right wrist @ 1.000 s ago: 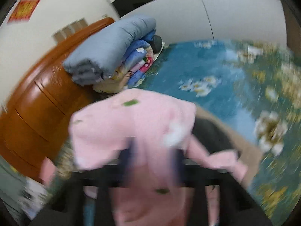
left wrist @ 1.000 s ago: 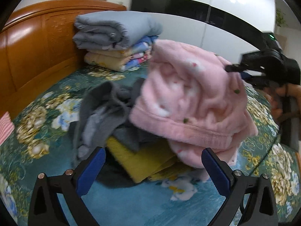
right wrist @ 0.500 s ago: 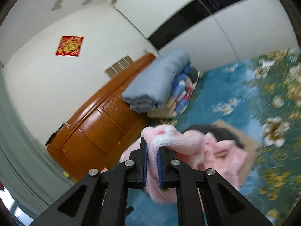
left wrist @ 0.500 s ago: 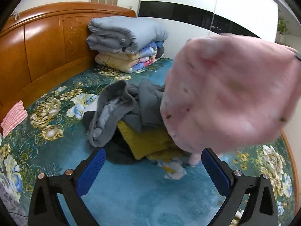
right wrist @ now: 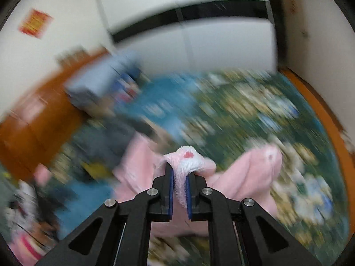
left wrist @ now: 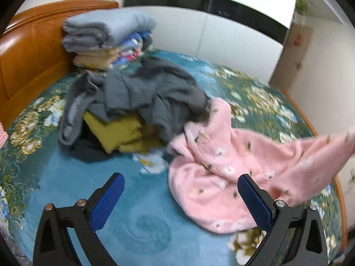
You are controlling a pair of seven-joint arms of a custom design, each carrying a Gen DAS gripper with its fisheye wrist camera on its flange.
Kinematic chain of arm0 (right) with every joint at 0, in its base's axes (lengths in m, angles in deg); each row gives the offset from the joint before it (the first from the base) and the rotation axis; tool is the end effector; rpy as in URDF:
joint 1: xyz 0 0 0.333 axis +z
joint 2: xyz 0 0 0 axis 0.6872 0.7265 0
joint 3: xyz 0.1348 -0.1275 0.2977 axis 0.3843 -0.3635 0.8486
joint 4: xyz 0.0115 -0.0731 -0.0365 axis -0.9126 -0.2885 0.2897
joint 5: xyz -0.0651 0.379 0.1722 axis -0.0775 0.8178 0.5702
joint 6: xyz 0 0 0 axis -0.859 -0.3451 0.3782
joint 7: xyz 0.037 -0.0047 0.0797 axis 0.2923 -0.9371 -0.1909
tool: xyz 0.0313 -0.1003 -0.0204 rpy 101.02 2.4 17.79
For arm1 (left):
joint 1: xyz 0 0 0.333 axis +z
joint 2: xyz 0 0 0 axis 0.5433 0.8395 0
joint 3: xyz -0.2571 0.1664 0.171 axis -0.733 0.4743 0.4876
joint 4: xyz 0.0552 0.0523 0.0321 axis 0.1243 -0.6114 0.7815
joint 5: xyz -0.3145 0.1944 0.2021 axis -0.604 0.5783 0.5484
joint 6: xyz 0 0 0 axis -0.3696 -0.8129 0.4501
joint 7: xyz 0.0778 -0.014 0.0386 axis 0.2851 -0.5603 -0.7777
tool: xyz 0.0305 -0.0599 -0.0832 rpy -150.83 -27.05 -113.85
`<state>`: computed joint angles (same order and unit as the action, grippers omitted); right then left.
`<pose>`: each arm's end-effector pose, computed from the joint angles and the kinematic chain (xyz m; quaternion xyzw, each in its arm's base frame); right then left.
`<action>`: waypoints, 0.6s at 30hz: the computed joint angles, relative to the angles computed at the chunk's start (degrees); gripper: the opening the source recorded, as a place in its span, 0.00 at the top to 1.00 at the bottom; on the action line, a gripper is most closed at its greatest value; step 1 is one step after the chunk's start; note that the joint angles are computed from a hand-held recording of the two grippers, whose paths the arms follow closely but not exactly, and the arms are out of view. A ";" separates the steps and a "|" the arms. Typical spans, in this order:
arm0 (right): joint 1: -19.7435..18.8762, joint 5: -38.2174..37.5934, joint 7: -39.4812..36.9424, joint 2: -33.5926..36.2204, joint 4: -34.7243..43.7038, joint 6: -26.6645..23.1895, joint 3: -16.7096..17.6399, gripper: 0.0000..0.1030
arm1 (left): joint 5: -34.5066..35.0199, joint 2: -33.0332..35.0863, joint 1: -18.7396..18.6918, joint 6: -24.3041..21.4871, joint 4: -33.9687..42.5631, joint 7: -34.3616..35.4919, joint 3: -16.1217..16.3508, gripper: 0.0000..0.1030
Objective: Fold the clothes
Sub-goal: 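Grasp the pink fleece garment with the right gripper and pull it off the pile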
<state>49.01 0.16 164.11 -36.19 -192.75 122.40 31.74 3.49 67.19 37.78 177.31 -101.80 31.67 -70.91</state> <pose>0.6103 0.0414 0.6200 -0.6334 0.6886 -0.1916 0.2963 0.6556 -0.0072 0.5106 -0.6140 0.7023 -0.3265 0.1526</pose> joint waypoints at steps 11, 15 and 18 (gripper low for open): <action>-7.77 -3.88 17.27 -6.66 -19.21 3.09 -3.54 0.91 | 8.97 5.02 -1.89 -5.62 2.66 -11.27 -0.02 0.00; -10.83 -13.24 22.86 -4.16 -15.83 4.99 -2.08 0.91 | 10.70 7.37 -1.36 -6.79 4.03 -17.20 0.18 0.00; -10.91 -15.95 23.61 -1.14 -13.06 3.97 -2.46 0.91 | 12.48 9.08 -1.03 -7.84 5.41 -20.71 0.15 0.01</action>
<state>38.11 -15.79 187.72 -37.33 -205.82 126.37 29.28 15.97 76.27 36.75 169.47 -96.39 10.96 -70.77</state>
